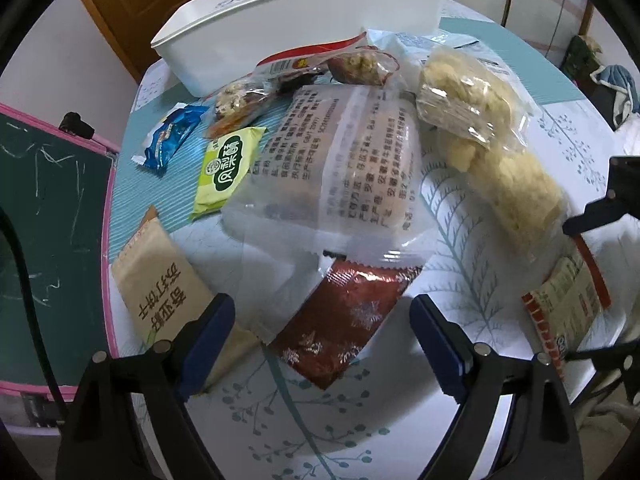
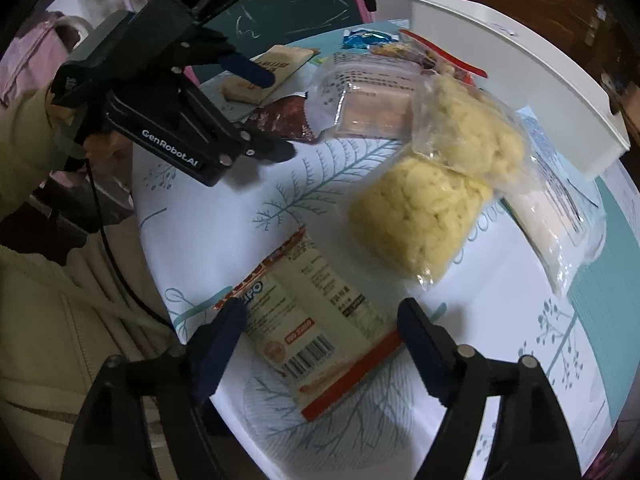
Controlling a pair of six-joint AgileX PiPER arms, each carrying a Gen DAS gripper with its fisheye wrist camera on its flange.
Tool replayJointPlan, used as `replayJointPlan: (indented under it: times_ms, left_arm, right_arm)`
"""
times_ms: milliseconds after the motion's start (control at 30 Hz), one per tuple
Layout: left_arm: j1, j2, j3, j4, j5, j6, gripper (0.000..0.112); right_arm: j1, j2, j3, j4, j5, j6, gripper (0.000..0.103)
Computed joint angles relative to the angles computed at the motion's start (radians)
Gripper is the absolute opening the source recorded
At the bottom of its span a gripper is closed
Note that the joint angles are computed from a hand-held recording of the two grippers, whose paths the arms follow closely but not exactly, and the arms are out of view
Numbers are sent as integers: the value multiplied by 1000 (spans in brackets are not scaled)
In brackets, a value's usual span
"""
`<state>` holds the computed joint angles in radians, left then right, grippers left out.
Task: Organize snacks
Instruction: 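Grasp the brown foil packet with the left tool while the right tool grasps the white-and-red packet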
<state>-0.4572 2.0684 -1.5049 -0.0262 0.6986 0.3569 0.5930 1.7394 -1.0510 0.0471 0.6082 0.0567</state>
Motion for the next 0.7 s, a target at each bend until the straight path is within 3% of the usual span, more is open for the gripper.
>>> replayJointPlan:
  times_ms: [100, 233, 300, 333, 433, 700]
  left_arm:
    - [13, 21, -36, -43, 33, 25, 84]
    - [35, 33, -63, -120, 73, 84, 63]
    - [32, 26, -53, -109, 63, 74, 56]
    - [30, 23, -49, -101, 56, 63, 52]
    - [27, 7, -25, -86, 42, 40, 40]
    - [19, -125, 98, -124, 40, 15, 34]
  right_arm:
    - [-6, 35, -28, 55, 21, -82, 83]
    - [64, 62, -41, -108, 17, 19, 83]
    - [61, 68, -50, -112, 18, 55, 76]
    - [58, 69, -52, -119, 8, 77, 62]
    - [34, 69, -69, -78, 15, 92, 45]
    - [37, -43, -10, -138, -75, 264, 45]
